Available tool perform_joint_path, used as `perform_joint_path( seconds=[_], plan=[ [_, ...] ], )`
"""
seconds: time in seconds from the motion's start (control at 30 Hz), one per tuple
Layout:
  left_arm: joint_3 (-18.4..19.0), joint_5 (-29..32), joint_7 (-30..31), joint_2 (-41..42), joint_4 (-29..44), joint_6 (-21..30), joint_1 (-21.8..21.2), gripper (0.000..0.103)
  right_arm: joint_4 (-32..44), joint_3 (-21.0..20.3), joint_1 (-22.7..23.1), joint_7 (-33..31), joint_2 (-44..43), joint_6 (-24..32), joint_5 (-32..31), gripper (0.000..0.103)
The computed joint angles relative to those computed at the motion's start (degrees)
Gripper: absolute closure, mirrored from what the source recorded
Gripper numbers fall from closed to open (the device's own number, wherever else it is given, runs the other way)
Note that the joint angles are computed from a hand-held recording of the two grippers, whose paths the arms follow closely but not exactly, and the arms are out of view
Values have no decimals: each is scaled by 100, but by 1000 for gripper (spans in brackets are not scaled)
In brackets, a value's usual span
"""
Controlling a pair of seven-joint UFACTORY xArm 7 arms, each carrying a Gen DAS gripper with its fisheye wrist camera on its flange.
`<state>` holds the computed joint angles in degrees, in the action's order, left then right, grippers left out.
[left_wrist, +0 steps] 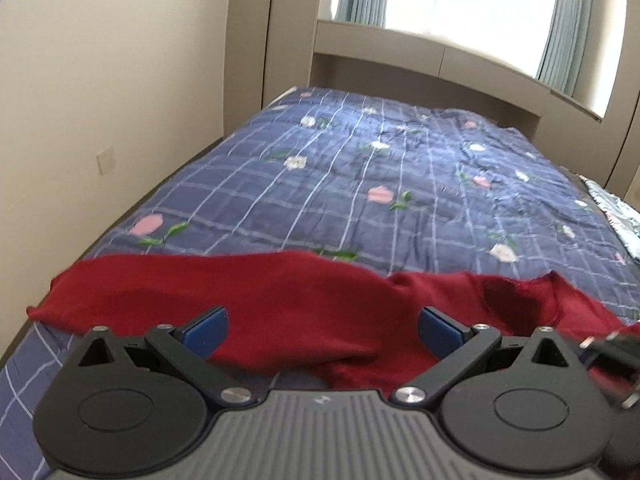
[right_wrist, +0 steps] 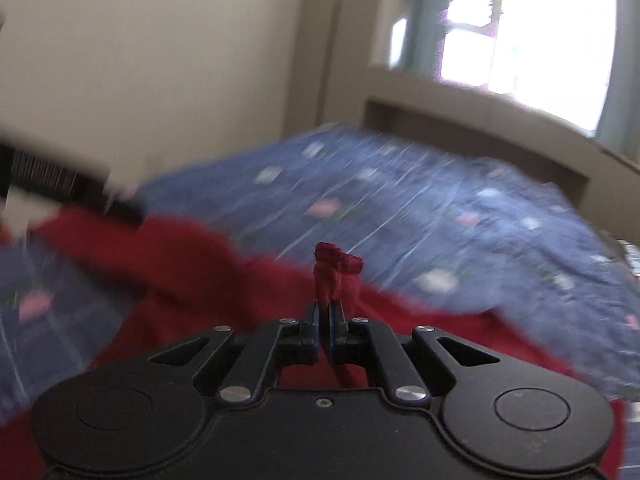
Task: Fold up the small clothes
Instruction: 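Carry the held sleeve across the shirt body and open the right tool, then withdraw the right tool from the folded sleeve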
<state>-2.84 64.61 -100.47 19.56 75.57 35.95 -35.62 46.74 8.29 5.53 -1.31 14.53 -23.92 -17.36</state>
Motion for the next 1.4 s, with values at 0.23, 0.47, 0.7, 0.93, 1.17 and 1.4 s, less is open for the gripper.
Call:
perform_joint_path(
  seconds=[0.23,0.47,0.7,0.93,1.17,1.4],
  plan=[
    [111,30,-174,339,69,-483,28,0,-158,-451,881,-1317,500,-151,881,95],
    [444,268,-326,1070,761,-1165,-295,0,-829,298,-741,-3,66,-765,-1052,20],
    [875,-50,-38,2153,2008,-899,-911,0,-1692,-704,-961,-145,-674,-1386,-657,3],
    [1131,-588,318,2903,2934,542,-1473,0,-803,-1101,-1061,-431,95,-1258,1226,1],
    [1273,-311,-13,2944,2861,624,-1649,0,705,-1774,-420,-1065,1390,-574,2869,4],
    [1253,-244,-33,2962,2881,686,-1660,0,582,-1540,-838,-929,1379,-833,2879,3]
  ],
)
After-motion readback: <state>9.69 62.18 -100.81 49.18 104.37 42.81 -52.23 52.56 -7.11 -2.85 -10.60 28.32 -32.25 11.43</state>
